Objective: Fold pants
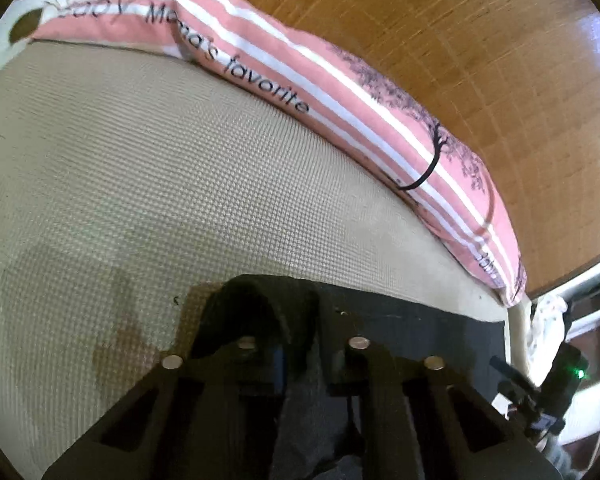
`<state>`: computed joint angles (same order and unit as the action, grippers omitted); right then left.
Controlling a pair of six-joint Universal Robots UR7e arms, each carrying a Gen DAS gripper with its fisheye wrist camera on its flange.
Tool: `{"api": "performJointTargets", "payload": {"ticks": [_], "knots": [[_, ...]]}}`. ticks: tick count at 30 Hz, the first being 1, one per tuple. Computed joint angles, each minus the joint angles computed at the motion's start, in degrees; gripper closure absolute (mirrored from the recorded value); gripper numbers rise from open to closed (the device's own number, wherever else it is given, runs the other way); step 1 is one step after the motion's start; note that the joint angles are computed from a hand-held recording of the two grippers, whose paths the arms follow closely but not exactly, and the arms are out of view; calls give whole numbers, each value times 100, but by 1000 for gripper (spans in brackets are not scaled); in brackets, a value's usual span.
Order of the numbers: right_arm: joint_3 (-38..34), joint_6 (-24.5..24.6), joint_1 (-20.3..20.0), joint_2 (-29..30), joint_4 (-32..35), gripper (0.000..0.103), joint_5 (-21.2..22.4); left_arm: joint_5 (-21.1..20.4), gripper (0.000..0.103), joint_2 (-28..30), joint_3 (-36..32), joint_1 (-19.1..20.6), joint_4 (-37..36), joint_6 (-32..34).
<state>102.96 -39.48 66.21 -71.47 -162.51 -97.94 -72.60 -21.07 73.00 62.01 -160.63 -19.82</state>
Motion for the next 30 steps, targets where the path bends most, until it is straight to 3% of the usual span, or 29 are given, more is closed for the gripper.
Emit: {"api": "performJointTargets", "payload": {"ticks": [5,9,12,15,21,26,30], "knots": [[-585,-757,124,301,312,0,-323,264,94,-97,394,-248,-824,123],[-1031,-1006,162,444,980,2,-284,464,94,-130,531,-419,-1105,446],[-1613,-1233,215,661,1987,14,-172,425,94,-181,691,-491,-1407,725],[-2327,-1365,300,1001,2938,18,-189,225,94,-279,901,-490,-1733,855],[-4384,-1460,519,2060,5654,27,-202,-285,95,-546,1352,-471,-2354,1118],[-5748,-1477,584,2807,7234,35,-143,-530,95,-645,1507,-418,-2633,1067],[-6240,-1577,498,2970,7799,45,-318,-427,95,-620,1474,-409,-2565,1032]]}}
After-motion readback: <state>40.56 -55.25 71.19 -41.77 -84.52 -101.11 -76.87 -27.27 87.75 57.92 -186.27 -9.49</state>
